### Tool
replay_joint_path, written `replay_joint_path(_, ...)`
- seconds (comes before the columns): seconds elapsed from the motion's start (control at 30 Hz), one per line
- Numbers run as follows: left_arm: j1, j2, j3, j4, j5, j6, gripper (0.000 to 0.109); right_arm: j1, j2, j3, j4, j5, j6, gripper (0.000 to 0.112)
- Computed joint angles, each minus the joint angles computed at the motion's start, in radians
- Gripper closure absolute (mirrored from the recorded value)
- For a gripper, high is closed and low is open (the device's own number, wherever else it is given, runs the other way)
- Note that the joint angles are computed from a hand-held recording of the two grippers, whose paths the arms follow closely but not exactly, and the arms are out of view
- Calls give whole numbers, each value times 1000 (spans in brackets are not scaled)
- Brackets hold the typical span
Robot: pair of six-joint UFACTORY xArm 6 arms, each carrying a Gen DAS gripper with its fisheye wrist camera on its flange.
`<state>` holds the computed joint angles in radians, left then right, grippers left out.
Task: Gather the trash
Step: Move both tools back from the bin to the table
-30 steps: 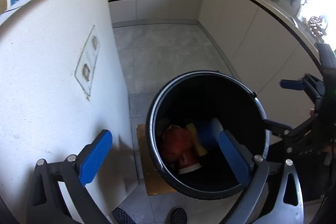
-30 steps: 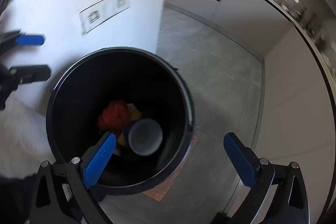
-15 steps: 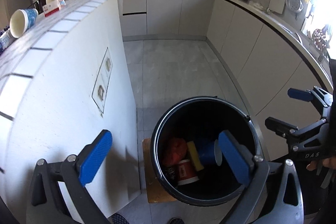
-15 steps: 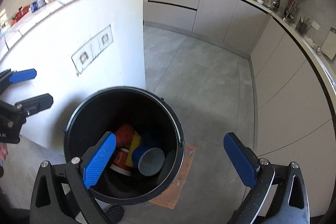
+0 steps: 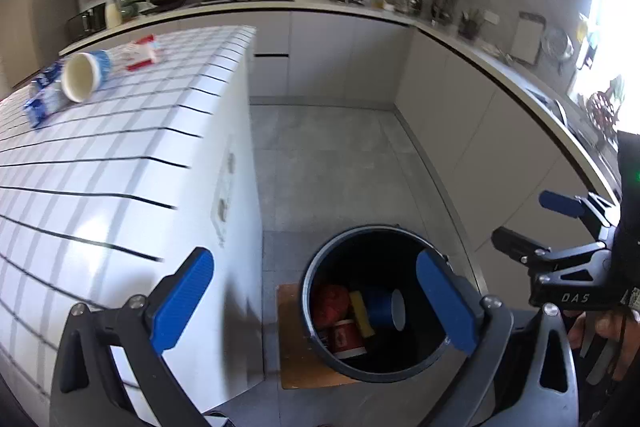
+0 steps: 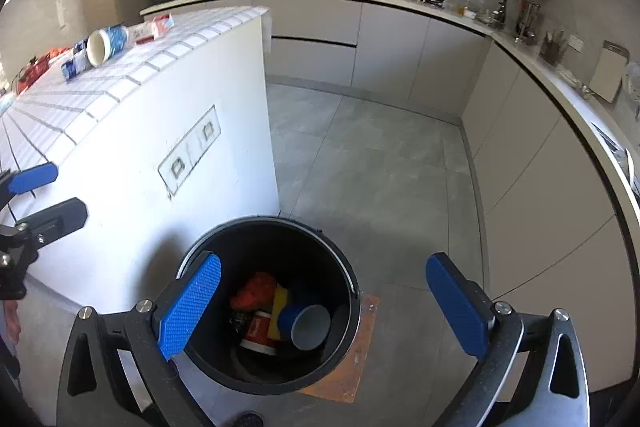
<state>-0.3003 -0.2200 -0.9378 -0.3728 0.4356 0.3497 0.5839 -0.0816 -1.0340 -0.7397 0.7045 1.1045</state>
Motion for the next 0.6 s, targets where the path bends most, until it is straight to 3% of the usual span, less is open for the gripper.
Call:
replay_joint_path(0.33, 136, -62, 5, 79, -38, -42, 6, 63, 69, -164, -21, 9, 40, 9)
replay_joint_path(0.6, 297, -36, -49, -49, -33, 76, 6, 111, 249, -406, 12, -11, -42, 9)
